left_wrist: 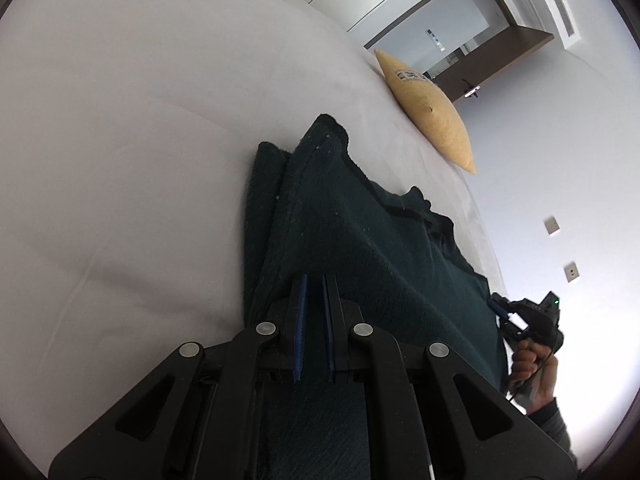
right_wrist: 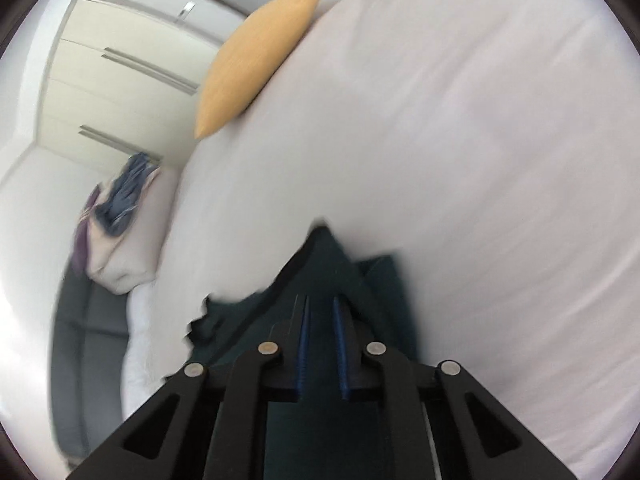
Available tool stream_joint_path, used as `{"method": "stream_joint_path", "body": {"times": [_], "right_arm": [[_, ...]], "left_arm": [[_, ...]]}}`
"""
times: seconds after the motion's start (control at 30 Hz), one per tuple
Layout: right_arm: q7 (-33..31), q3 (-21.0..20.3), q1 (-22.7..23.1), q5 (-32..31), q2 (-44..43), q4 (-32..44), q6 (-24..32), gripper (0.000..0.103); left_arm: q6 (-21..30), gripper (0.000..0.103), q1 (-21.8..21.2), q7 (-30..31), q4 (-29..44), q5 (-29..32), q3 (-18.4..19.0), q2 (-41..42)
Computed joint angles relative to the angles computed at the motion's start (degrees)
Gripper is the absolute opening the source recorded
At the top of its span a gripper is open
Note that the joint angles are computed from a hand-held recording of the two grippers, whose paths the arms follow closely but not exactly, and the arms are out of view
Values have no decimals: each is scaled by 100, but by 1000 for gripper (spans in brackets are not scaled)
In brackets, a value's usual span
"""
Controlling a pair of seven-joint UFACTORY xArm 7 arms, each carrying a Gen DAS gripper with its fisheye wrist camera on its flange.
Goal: Fold small clothes
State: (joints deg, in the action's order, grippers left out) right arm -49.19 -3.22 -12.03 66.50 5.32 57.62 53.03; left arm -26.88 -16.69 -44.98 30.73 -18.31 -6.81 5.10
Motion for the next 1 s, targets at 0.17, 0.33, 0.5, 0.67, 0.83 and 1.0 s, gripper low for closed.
{"method": "stream_joint_path", "body": {"times": [0.17, 0.33, 0.5, 0.67, 0.83, 1.0], "right_arm": [[-289, 96, 270, -159, -524, -233, 440, 24], [-600, 589, 1276, -638, -919, -496, 1345, 24], [-291, 961, 2102, -1041, -675, -681, 505, 19], [59, 922, 2191, -664, -129, -300, -323, 0], [357, 1018, 2158, -609, 122, -72, -1161, 0], [-3, 1128, 2287, -54, -481, -580, -1103, 28]], "left_arm": [[-299, 7, -131, 83, -266, -310, -72, -88], [-466, 7, -218, 117, -387, -498, -119, -108], [-553, 7, -274, 142, -515, -604, -160, -162], [-740, 7, -302, -70, -735, -590, -216, -223], [-962, 7, -506, -21, -947, -1179, -360, -319], [-1262, 7, -515, -459, -1199, -1051, -356, -333]]}}
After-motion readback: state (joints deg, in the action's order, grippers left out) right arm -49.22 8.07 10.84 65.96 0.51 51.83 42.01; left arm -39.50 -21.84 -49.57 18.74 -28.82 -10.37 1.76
